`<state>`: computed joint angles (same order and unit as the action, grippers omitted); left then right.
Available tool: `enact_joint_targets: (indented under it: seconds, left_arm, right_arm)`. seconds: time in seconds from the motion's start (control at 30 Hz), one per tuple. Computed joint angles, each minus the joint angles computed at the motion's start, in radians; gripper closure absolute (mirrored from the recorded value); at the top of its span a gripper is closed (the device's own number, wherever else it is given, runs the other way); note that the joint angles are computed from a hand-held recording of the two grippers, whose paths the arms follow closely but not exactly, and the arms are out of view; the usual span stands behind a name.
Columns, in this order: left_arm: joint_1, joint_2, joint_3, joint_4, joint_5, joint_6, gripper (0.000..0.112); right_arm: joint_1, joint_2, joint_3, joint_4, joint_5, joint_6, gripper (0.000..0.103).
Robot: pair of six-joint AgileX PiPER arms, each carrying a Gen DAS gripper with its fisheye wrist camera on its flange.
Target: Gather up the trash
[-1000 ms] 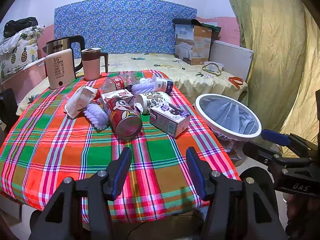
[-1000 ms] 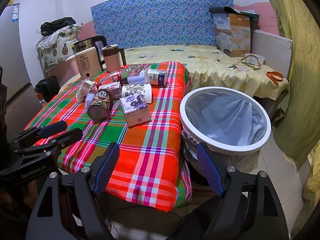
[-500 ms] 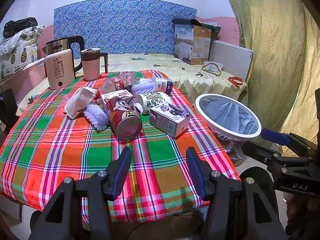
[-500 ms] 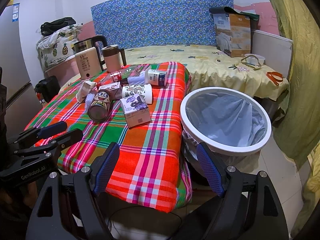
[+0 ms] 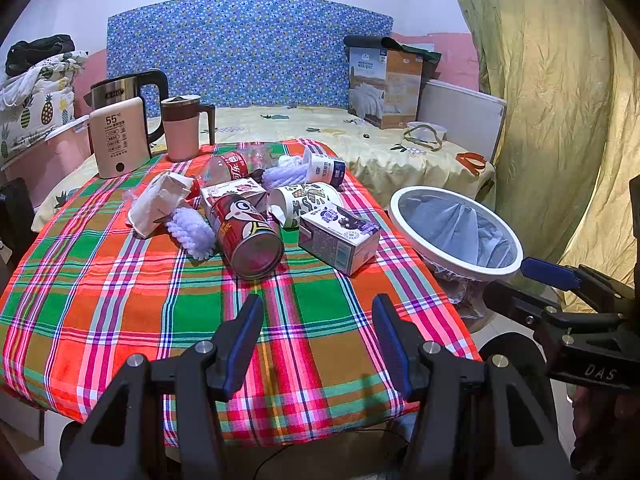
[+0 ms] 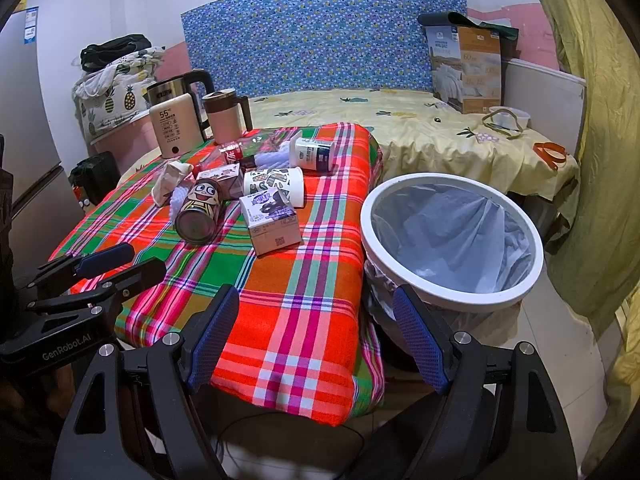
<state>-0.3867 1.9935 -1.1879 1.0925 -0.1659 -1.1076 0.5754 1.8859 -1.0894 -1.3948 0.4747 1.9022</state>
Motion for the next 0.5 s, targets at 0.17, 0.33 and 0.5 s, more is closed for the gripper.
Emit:
enact_joint_targets:
  seconds: [0.17, 0.33, 0.5]
  left_arm:
    - [0.001, 0.0, -0.001, 0.01, 0.001, -0.01, 0.054]
    - [0.001, 0.001, -0.002, 0.015, 0.0, -0.015, 0.054]
    - [-0.002, -0.005, 0.008, 0.003, 0.0, -0.005, 0.054]
  right_arm:
    - [-0.001, 0.0, -0.001, 0.003, -0.001, -0.003, 0.023]
    - [-0.003, 0.0, -0.001, 0.002, -0.003, -0.003, 0.023]
    - [-0.004, 0.002, -0.001, 0.001, -0.004, -0.002, 0.023]
